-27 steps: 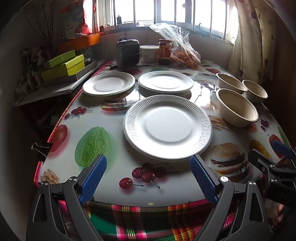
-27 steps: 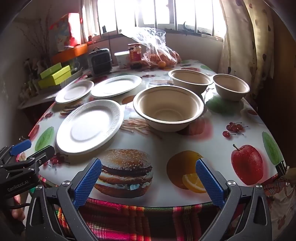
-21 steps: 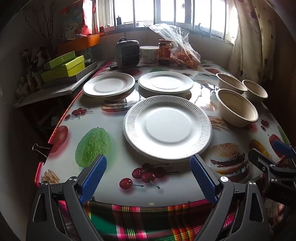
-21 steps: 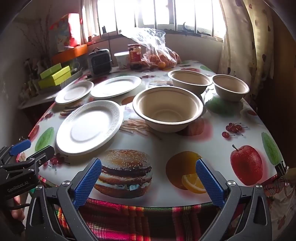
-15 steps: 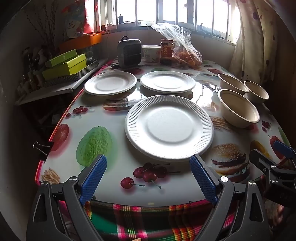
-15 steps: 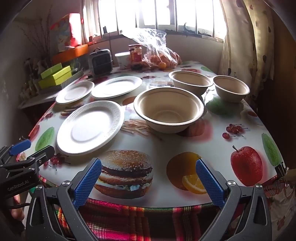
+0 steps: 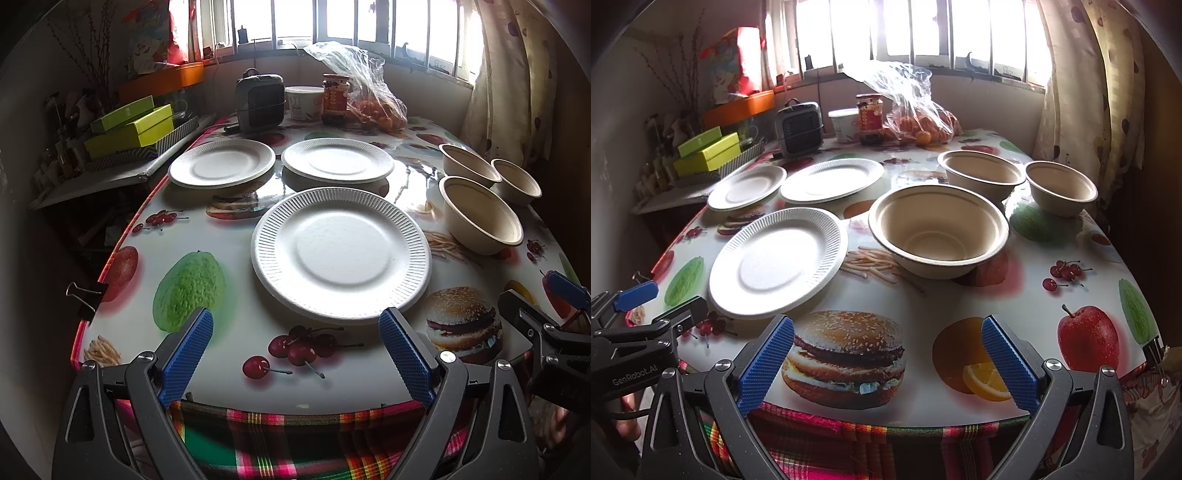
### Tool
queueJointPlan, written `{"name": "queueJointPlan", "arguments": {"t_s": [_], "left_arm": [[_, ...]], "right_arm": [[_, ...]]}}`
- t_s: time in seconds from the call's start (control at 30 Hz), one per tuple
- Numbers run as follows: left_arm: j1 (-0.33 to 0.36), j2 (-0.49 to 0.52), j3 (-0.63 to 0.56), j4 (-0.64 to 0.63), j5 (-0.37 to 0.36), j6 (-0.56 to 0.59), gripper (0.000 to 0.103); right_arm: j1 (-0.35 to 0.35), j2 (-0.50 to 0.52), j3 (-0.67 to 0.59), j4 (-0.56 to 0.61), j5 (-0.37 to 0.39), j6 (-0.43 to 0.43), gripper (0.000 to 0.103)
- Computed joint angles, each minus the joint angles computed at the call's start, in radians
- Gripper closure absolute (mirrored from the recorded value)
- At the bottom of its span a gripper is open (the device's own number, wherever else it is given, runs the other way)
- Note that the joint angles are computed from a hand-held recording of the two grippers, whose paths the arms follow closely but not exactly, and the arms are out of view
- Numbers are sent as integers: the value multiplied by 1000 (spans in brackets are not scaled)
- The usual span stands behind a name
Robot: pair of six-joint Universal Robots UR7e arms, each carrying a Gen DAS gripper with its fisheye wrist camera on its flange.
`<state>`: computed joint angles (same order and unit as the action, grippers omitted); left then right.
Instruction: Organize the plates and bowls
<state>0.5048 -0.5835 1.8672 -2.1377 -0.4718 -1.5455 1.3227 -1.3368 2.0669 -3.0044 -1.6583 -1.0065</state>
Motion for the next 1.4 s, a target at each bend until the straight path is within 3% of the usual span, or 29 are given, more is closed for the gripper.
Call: {"name": "queueJointPlan", "arguments": {"t_s": [0.7, 1.4], "left_arm": [[3, -11, 33, -90, -16, 19, 11], [-1, -11, 16, -40, -8, -3, 11]], "right_arm": [[0, 3, 0, -3, -1, 5, 0], [1, 5, 0, -5, -1, 4, 0]]}}
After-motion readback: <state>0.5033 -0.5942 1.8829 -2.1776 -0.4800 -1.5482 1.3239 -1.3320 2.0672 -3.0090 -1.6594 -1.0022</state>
